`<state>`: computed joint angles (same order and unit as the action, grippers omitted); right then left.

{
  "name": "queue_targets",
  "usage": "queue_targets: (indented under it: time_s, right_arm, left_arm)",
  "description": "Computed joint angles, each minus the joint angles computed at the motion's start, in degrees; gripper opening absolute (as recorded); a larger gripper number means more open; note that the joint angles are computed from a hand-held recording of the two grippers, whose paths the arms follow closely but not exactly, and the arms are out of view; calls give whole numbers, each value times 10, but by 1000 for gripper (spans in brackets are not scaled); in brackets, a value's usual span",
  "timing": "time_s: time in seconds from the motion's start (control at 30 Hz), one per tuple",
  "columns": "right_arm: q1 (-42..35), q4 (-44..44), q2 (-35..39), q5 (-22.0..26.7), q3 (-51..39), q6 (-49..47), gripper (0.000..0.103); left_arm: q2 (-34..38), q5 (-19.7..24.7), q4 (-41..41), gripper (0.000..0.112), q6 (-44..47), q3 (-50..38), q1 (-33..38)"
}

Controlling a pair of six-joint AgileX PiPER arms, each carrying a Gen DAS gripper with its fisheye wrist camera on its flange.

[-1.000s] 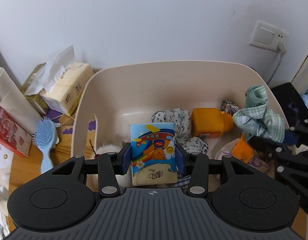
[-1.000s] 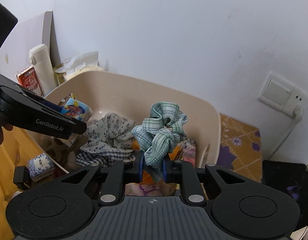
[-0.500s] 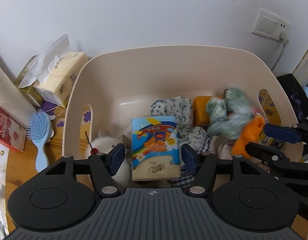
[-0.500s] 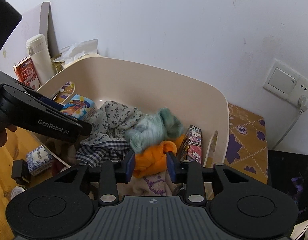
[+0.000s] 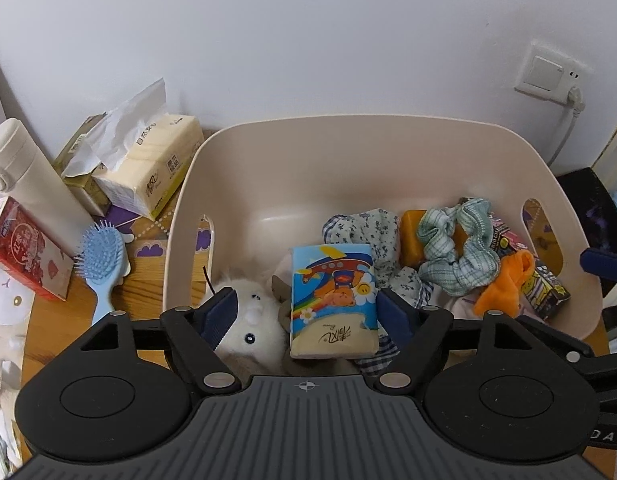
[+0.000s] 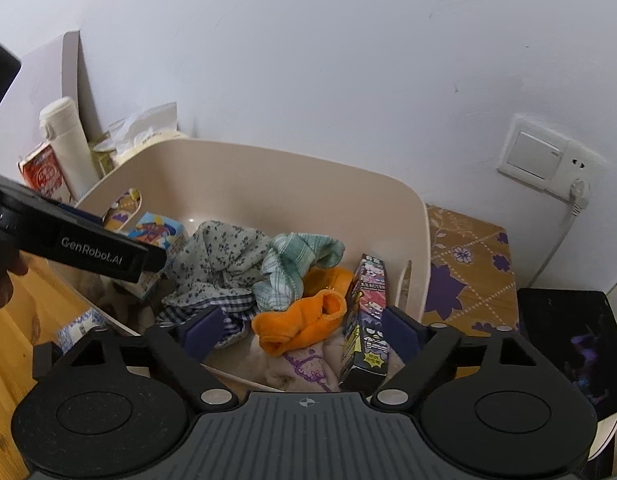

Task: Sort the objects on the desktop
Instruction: 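Open both grippers to drop the tissue pack and scrunchie in the basket, then grasp the silver round tin with the left gripper while the right grasps the white bread packet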

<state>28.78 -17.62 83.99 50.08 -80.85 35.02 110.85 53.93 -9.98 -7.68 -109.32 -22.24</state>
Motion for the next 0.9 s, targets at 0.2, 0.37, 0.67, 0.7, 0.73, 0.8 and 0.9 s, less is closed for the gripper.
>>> queue_targets:
  time_s: [0.2,0.37,0.67,0.7,0.73,0.8,0.9]
  right_arm:
    - [19,-30,-11,16,-2,49,95]
    - [37,-52,-23,27,-1,91,97]
    - [75,-85,-51,50,11,164,103]
    - [79,-88,-54,54,12,168,103]
    - [84,-92,-58,56,15,173,103]
    - [93,-99,-64,61,20,185,103]
    - [106,-105,-72,68,27,202,103]
  left_arm:
    - [-27,-14,-3,78,8,32,5]
    - [-56,-25,-10,78,13,65,15]
    - [-110,-37,-25,78,37,122,37]
    - [-116,-37,-30,78,42,128,40]
    - [-122,-37,-37,78,49,135,45]
    - [-135,-38,-45,78,58,149,50]
    - [-155,-39,-56,78,68,173,58]
